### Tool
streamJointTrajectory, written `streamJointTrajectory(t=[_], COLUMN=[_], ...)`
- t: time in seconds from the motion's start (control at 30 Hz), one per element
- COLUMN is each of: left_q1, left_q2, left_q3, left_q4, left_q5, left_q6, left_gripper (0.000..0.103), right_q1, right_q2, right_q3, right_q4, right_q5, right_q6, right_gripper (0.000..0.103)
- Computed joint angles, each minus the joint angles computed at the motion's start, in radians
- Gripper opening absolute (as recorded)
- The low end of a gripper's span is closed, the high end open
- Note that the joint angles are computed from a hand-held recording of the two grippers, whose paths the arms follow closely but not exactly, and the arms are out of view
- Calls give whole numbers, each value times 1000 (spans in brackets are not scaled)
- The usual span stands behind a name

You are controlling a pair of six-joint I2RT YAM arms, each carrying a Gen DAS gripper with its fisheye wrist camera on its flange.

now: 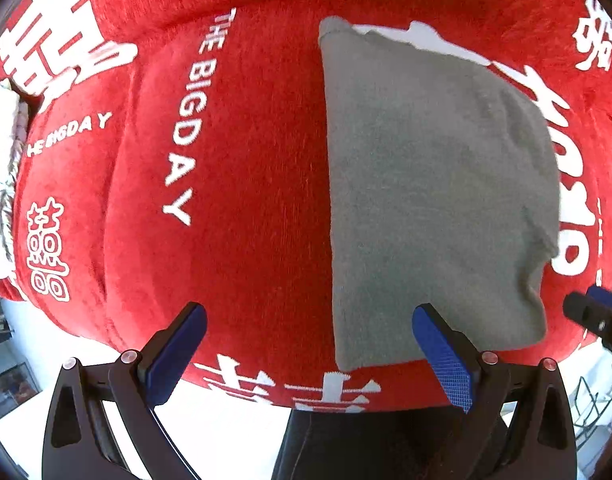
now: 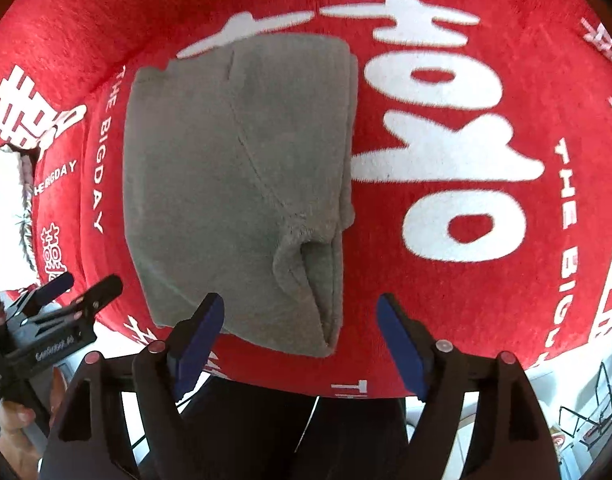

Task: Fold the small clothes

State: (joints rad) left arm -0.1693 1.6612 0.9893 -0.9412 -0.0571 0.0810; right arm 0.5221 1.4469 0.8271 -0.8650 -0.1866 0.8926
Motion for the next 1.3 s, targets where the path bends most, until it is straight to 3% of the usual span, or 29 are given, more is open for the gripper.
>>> streamJointTrajectory(t=[0.2,0.53,1.3], left_q1=[13,-3,-33], left_q2=[-82,-168,-217], left_q3=[62,213,316], left_q4=[-100,-256,-333], left_q5=[29,52,63], left_q6=[26,4,-17], left_gripper=[103,103,103], right_q1=[48,114,145], right_q2=[-86,-47,-15], right_q3=[125,370,527], right_q4=[-190,-381,-508], right_q5=[116,246,289], right_q6=[26,50,97], right_gripper=[87,87,87])
